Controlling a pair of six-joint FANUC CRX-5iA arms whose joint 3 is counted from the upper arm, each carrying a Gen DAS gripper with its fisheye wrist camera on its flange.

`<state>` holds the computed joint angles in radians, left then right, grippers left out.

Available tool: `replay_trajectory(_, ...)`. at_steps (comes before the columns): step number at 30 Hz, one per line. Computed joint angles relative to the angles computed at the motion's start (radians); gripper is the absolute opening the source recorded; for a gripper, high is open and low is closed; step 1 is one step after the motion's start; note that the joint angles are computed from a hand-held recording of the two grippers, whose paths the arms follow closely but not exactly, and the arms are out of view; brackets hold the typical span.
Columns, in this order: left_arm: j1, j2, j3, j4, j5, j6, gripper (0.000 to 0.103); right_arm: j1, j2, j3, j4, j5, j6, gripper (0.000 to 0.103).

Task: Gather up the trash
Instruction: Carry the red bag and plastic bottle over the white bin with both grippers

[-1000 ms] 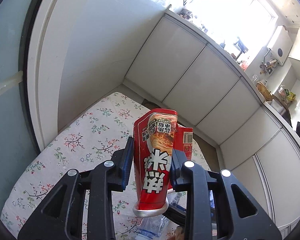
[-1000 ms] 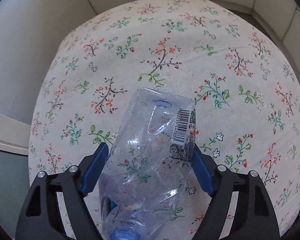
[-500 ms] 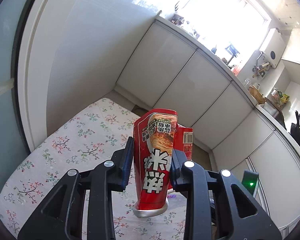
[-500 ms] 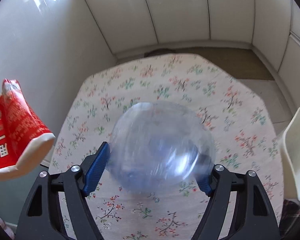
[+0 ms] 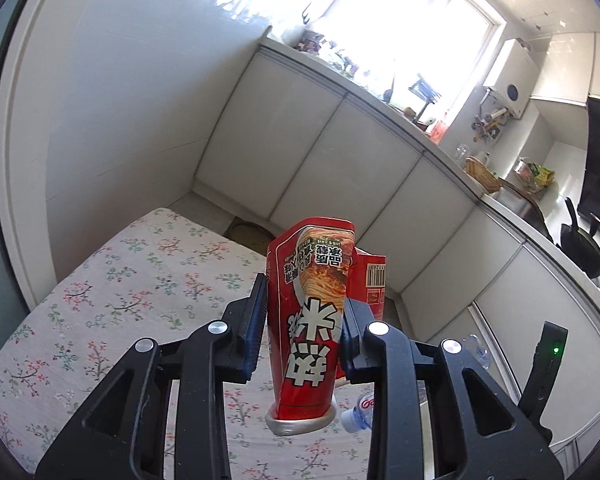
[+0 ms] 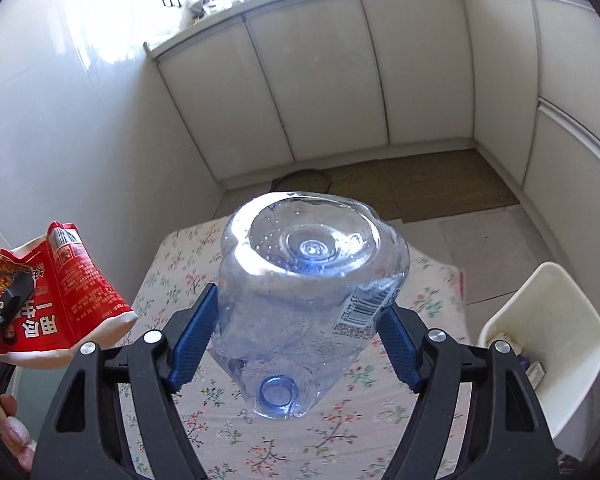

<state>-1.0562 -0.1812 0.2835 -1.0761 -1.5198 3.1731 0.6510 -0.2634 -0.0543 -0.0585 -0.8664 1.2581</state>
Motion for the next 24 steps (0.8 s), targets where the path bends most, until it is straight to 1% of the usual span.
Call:
replay_trajectory(6,0.005,0.093,0.11,0.007,0.05,-0.07,0.029,-0.147,-0.023,0.044,-0.086,-0.017,0.106,0.074)
replay_trajectory(11,0.027,0.179,0.202,0.041,0.109,-0.138,0.029,-0.276,-0.021,0.071,-0.135,-0.014,0.176,0.074)
replay_trajectory(19,0.083,0.342,0.368,0.166,0.218,-0.279,0.029,-0.478,0.025,0.1,-0.18,-0.008,0.242,0.074)
replay_trajectory(22,0.104,0.405,0.431,0.22,0.244,-0.338,0.029,-0.531,0.05,0.102,-0.183,-0.005,0.247,0.074)
replay_trajectory(24,0.116,0.444,0.469,0.253,0.257,-0.373,0.029,-0.565,0.083,0.121,-0.191,-0.029,0.263,0.074)
